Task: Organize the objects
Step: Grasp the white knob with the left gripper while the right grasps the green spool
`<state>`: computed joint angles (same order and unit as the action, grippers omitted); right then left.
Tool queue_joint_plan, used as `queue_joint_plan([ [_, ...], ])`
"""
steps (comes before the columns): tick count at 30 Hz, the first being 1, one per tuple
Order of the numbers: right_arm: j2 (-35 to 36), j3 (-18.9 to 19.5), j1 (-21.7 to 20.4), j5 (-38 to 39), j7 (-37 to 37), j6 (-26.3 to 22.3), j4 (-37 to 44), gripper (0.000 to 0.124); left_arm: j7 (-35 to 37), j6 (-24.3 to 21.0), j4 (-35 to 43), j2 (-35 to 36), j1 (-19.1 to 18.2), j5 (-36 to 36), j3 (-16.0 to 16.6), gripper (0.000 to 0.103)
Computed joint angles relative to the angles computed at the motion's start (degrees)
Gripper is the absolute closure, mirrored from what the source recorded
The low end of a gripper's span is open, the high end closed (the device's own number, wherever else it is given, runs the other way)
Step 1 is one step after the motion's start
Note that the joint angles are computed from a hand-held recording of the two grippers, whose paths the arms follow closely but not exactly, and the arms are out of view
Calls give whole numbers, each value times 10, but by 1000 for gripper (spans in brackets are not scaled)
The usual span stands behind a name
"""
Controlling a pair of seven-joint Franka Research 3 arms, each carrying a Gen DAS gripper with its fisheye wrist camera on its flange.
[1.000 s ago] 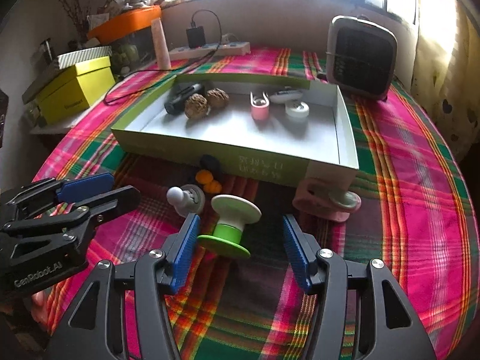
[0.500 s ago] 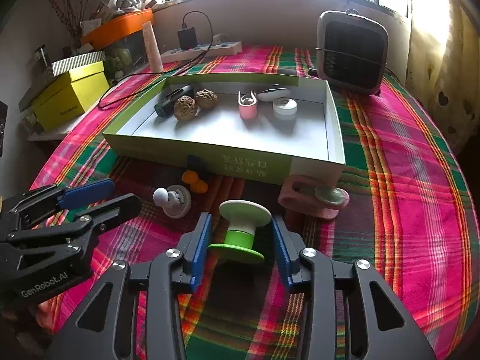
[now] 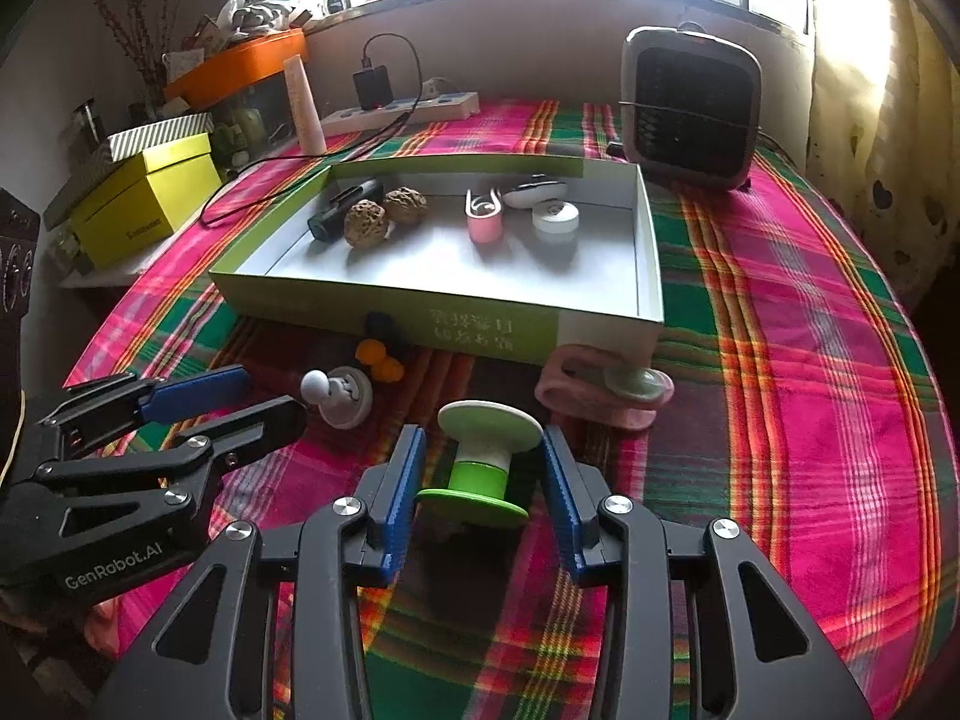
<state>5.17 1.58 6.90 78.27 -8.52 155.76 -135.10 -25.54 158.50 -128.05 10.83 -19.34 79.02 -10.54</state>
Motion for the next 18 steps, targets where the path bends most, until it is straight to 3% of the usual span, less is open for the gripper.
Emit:
queue_joint_plan([
  [5,0,-3,-5,1,-2,-7,1,84,-10,16,9,8,0,16,2,59],
  [9,0,-4,-8,1,-2,-10,1,84,-2,26,19,17,-1,14,4,53],
  [18,-1,-8,-15,-4,1,-18,1,84,54,1,44,36,-13,-34,9,52],
])
